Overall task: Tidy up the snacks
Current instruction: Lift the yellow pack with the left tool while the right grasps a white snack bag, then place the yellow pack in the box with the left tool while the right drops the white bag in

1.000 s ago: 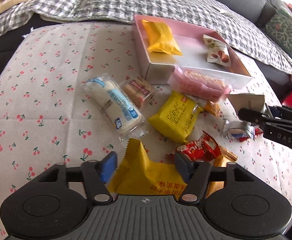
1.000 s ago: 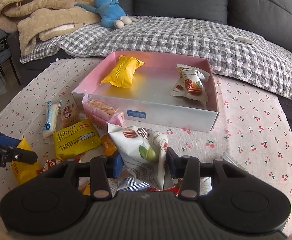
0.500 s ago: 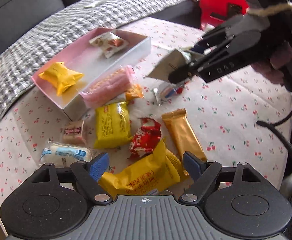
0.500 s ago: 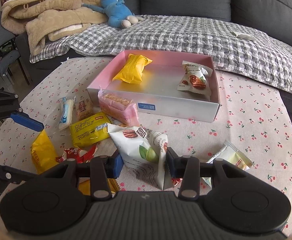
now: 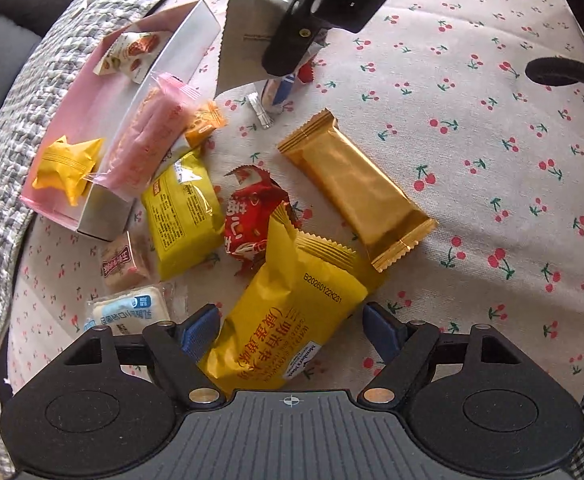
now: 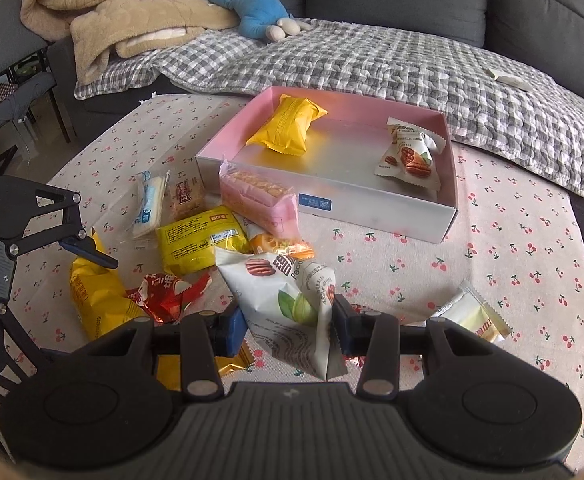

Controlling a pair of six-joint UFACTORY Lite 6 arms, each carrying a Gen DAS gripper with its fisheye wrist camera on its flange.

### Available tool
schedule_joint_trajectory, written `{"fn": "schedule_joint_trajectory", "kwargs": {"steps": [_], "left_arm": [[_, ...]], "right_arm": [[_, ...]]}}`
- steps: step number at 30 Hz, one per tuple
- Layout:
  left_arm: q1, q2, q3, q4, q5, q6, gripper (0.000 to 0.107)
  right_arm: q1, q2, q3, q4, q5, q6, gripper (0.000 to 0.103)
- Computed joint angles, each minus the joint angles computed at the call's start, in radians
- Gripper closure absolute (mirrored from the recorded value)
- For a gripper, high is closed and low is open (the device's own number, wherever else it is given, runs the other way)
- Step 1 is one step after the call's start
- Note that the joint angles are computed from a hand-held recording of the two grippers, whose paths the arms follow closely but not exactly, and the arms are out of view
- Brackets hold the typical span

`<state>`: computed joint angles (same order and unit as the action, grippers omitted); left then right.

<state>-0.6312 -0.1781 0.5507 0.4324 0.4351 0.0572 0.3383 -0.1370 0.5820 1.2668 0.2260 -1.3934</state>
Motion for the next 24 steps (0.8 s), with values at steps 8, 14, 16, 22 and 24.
{"fn": "schedule_joint_trajectory", "kwargs": {"steps": [8,14,16,22,24], "left_arm": [[-0.057,-0.085,-0.058,0.161,0.001,-0.360,0.057],[-0.105,-0.159,-0.097,0.241,0.018,-0.616,0.064],[-0.091,-0.197,-0.100,0.169,0.015,-0.602,0.065],[-0.049,-0.235,-0.048,0.042,0.046,-0.550,0.066],[-0.019,-0.238,-0.018,0.004,0.049,-0.524,0.066]], "right_arm": [[-0.008,-0.006,0.013,-0.127,-0.008,0.147,0.063],[-0.050,-0.020,0.046,-0.257,0.023,0.319,0.063],[-0.078,-0.045,0.055,-0.235,0.042,0.306,0.063],[-0.174,-0.051,0.114,-0.131,0.099,0.241,0.063],[-0.190,-0.036,0.131,-0.100,0.108,0.218,0.063]]}}
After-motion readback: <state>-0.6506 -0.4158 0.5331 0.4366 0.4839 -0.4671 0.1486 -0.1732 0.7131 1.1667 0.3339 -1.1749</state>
